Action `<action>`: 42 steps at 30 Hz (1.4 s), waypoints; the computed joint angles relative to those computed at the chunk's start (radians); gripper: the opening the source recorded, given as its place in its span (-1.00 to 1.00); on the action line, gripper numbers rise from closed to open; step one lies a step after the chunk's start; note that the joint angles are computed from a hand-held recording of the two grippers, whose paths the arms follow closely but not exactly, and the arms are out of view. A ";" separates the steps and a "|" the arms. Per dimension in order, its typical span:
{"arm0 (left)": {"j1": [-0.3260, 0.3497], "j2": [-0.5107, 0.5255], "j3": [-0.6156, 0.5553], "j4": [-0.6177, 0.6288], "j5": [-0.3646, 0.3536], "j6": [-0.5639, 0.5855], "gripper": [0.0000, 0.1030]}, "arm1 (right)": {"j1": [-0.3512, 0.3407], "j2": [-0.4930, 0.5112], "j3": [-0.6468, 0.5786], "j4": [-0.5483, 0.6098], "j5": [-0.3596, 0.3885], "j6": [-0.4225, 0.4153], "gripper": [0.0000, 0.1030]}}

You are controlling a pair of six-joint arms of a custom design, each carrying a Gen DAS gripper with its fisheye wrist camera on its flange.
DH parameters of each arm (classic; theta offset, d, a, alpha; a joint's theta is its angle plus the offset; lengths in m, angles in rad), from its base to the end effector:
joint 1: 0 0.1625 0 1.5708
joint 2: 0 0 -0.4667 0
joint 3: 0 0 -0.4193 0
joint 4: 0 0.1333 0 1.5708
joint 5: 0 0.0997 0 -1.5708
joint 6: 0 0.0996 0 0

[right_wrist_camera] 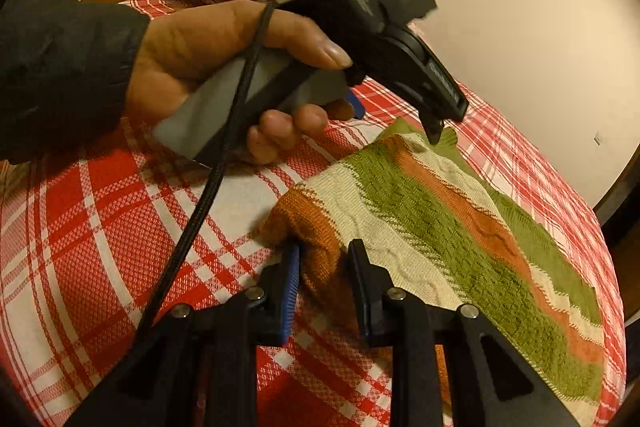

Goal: Fold small clothes
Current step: 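Grasp the sweater edge with the right gripper while the left gripper grasps it too, then lift the edge with both grippers and fold it over the sweater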

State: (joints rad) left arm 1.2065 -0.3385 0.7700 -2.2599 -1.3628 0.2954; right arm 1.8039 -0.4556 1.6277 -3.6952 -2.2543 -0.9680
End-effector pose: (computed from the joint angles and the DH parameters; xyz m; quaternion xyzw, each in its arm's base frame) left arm -0.1920 -0.9353 0.0733 0.3069 0.9375 -0.1312 0.0985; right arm 0.2308 -0.6673 0.0179 0.3465 -0.7777 0.2960 0.4331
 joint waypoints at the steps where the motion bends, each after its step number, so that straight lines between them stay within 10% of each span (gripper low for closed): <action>1: -0.003 0.005 -0.004 0.000 0.019 0.005 0.55 | 0.000 0.000 0.000 0.000 0.000 0.001 -0.51; 8: 0.006 0.000 -0.006 0.010 -0.034 0.011 -0.51 | -0.002 -0.011 0.012 0.008 0.012 0.017 -0.58; 20: 0.022 0.033 -0.086 0.093 -0.079 -0.075 -0.30 | -0.004 -0.032 0.033 0.023 0.029 0.056 -0.79; 24: 0.005 -0.001 -0.003 0.015 -0.054 0.007 -0.76 | -0.003 -0.035 0.039 0.018 0.030 0.056 -0.81; 42: -0.011 -0.037 0.049 -0.080 -0.110 -0.094 -0.81 | -0.023 -0.146 0.149 -0.040 0.069 0.156 -0.88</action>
